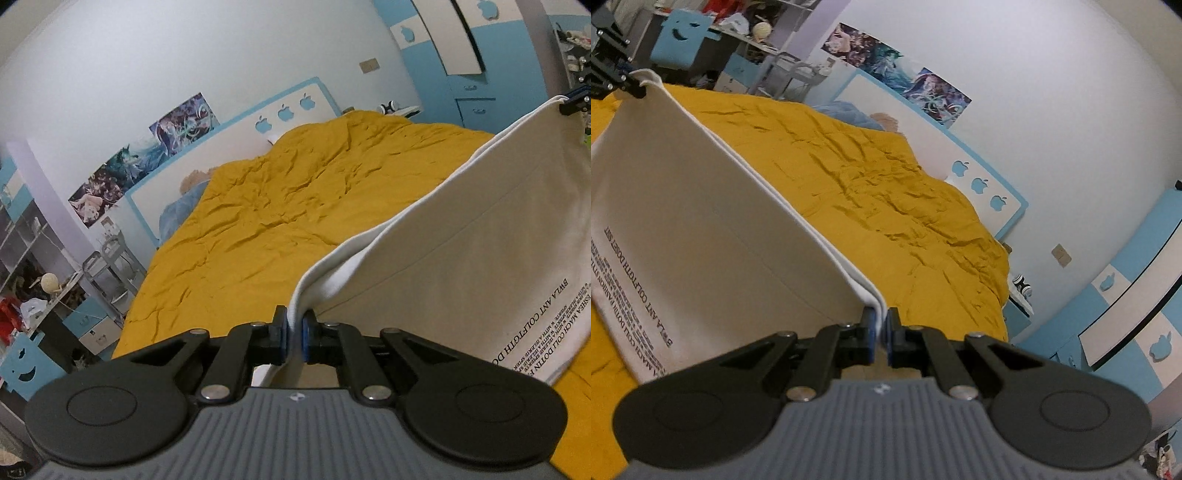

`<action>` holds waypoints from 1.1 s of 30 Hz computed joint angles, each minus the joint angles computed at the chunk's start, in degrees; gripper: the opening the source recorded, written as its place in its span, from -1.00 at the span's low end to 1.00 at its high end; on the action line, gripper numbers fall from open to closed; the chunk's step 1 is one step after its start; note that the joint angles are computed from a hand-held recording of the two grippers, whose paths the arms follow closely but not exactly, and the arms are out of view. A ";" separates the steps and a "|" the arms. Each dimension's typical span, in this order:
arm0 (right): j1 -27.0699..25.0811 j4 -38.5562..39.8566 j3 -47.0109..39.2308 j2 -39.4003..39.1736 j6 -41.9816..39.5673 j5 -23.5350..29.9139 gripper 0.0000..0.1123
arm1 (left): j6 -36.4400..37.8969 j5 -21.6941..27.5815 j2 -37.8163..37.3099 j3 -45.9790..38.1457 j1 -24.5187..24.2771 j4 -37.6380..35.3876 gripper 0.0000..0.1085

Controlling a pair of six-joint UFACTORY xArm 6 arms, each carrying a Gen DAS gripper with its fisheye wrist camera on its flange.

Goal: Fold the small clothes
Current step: 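Carry the hem over toward the collar with both grippers and release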

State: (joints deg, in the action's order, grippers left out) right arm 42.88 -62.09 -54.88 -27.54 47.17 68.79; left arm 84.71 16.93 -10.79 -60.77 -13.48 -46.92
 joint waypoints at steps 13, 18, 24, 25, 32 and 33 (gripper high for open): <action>-28.64 0.26 -6.51 23.26 -0.07 -31.10 -1.00 | -21.43 3.45 26.02 -19.95 -0.90 20.09 -0.86; -32.56 -0.75 -10.42 32.85 3.21 -35.83 -1.00 | -24.70 5.87 32.41 -24.99 -0.56 21.58 -0.85; -35.26 -1.05 -12.76 39.67 8.29 -39.63 -1.00 | -27.00 4.65 36.73 -27.83 -0.45 20.28 -0.56; -35.46 -2.17 -13.06 40.36 10.28 -39.90 -1.00 | -27.22 4.88 37.45 -28.76 -0.28 19.73 -0.49; -35.70 -6.41 -10.60 37.55 21.16 -39.68 -0.51 | -28.60 9.50 40.09 -34.99 2.96 10.07 0.00; -36.31 -5.78 -9.64 36.43 22.85 -40.53 -0.42 | -30.24 9.87 40.42 -35.99 3.62 9.60 0.02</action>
State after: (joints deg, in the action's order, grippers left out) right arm 6.57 -67.87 -64.53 8.90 70.01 28.27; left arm 54.47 26.80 29.63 -96.75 -9.86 -37.32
